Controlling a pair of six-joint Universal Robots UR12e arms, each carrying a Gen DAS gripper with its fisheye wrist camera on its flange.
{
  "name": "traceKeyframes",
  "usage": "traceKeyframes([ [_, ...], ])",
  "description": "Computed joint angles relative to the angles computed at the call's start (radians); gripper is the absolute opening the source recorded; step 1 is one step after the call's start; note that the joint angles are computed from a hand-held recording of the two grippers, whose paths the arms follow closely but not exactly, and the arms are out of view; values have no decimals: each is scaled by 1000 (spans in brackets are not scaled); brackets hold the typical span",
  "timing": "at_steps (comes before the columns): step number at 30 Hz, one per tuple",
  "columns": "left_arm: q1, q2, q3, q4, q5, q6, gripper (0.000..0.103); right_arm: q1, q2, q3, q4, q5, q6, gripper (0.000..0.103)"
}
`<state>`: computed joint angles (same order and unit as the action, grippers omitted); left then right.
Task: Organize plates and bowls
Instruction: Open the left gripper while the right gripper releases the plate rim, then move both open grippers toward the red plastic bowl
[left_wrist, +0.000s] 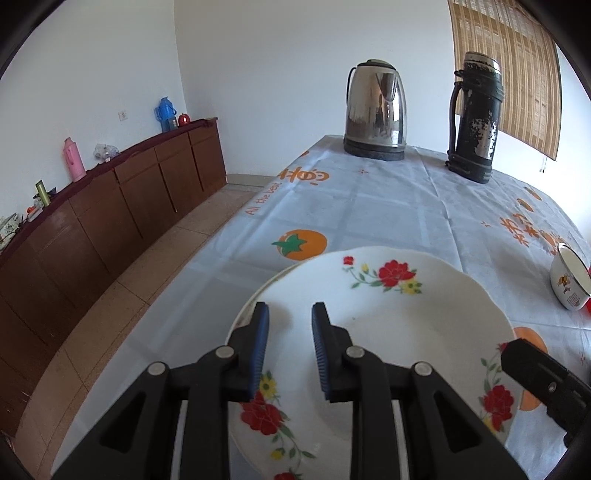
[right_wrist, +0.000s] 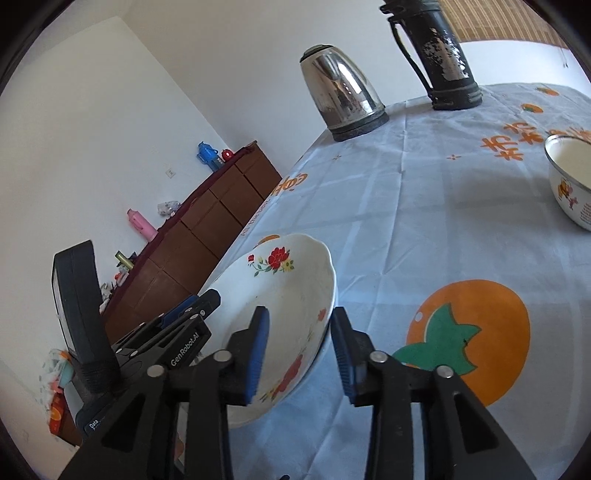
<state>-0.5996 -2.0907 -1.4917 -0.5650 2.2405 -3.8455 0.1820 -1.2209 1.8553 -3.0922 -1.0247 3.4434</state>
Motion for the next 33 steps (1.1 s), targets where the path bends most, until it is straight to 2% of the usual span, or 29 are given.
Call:
traceKeyframes([
  [4, 3, 2, -3, -12, -29, -24, 23, -2, -7, 10, -16, -33, 7, 38],
  [6, -1, 4, -10, -1, -19, -39, 24, 0, -14, 21, -47, -87, 17, 38],
  [8, -10, 4, -11, 4, 1, -42, 29, 4, -22, 30, -74, -151, 11, 40],
  [10, -22, 5, -13, 11, 34, -58, 51, 6, -30, 42, -103, -205, -6, 49],
  [11, -32, 6, -16, 21, 62, -72, 56, 8, -35, 51, -121, -230, -16, 54],
  [12, -40, 5, -16, 29, 84, -79, 63, 9, -38, 56, -133, -248, -26, 55],
  [13, -48, 4, -15, 39, 100, -79, 66, 11, -43, 63, -148, -274, -40, 55],
  [16, -73, 2, -12, 70, 94, -48, 67, 10, -54, 86, -204, -337, -62, 55],
  [21, -101, -3, -1, 109, 45, -21, 71, -3, -85, 137, -281, -382, -82, 56],
  [26, -131, -19, 25, 128, 16, 26, 74, -26, -123, 200, -359, -389, -100, 56],
  [33, -161, -46, 67, 142, -23, 71, 79, -69, -174, 278, -394, -386, -92, 56],
])
